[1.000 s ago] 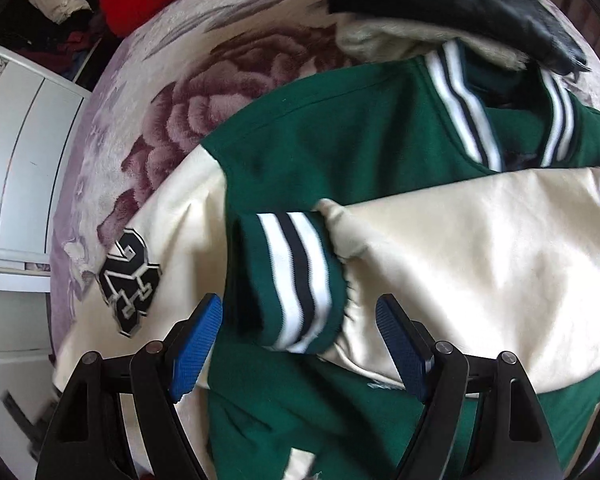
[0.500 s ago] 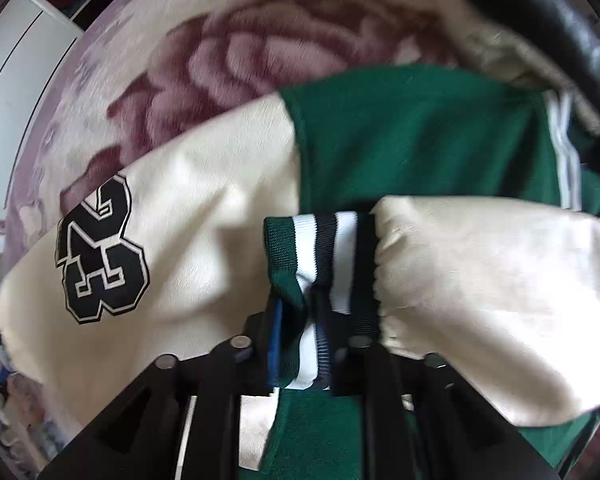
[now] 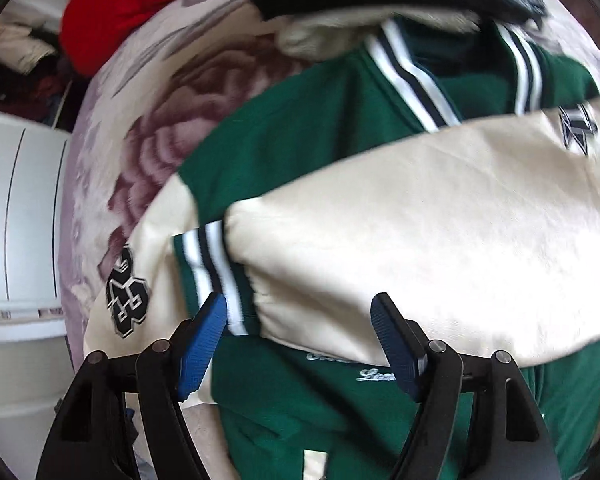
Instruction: Fold large clothes
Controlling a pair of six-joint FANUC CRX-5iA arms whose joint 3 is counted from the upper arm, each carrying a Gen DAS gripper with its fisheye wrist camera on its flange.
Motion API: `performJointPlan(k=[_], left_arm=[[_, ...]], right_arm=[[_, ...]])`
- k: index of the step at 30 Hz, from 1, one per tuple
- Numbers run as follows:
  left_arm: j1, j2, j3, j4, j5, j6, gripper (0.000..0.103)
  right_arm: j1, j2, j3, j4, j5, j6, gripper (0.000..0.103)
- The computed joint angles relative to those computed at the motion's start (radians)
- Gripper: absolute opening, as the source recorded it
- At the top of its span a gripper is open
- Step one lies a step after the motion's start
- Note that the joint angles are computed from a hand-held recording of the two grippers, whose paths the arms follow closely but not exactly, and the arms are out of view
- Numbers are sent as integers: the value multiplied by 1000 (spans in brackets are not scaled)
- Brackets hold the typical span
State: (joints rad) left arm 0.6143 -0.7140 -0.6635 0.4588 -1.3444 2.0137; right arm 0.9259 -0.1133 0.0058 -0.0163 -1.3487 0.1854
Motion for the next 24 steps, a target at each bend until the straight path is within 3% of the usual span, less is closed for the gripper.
performJointPlan(k=[1,3,8,11,13,15,18,24], left_arm=[[-49,34,47,-71,38,49,16],[-93,90,107,-129,90,80,6],[-236,183,271,-250,177,62,5],[-334,231,378,-332,192,54,3],[-403,260,454,-390,192,67,3],[-479,305,535,-451,201,82,3],[-632,360,670,-577,182,131,3],[-1045,494,957,-862,100,270,2]], right_arm=[[-10,1,-7,-8,10,-3,76],[-26,10,-13,-16,25,10,76],[-22,93,11,-25,127,79,76],[-44,222,97,-108,72,192,81],[-53,220,93,-111,84,206,83],[-79,134,28,-145,166,192,83],[-85,-14,-83,-116,203,112,83],[-128,-337,-295,-61,153,-50,83]])
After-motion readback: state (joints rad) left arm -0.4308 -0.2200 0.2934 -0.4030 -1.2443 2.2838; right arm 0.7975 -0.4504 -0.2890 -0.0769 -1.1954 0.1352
